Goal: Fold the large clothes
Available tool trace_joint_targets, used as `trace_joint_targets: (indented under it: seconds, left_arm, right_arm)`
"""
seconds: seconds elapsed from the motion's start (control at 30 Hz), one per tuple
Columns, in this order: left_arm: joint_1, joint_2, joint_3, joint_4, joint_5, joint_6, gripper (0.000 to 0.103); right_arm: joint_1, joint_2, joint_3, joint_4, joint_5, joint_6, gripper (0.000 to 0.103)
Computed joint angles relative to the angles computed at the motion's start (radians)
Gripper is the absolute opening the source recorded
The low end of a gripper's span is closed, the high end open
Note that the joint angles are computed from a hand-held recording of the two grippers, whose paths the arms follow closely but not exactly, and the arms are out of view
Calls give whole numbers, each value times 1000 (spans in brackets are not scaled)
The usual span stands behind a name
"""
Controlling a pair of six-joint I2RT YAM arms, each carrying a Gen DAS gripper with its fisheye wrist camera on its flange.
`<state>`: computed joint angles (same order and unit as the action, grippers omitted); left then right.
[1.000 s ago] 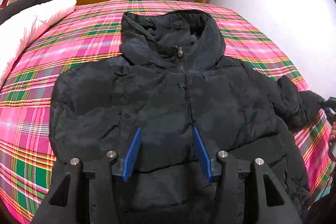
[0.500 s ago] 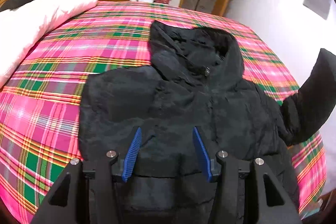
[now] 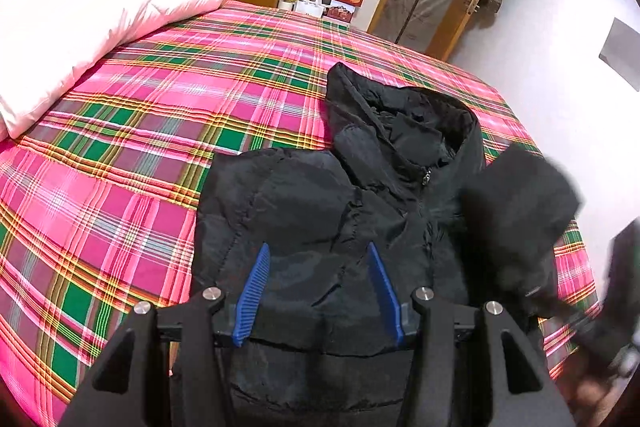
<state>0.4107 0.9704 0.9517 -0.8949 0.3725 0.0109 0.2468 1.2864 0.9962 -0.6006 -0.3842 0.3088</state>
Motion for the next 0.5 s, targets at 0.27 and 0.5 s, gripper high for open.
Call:
trace_joint_targets:
  seconds: [0.27, 0.5]
  left_arm:
    - [-16, 17, 1, 4, -6, -9, 53]
    - [3, 28, 7, -14, 55, 4, 53]
  right_arm:
    - [63, -26, -36, 4, -20, -21, 60]
    - [13, -189, -27, -66, 5, -97, 60]
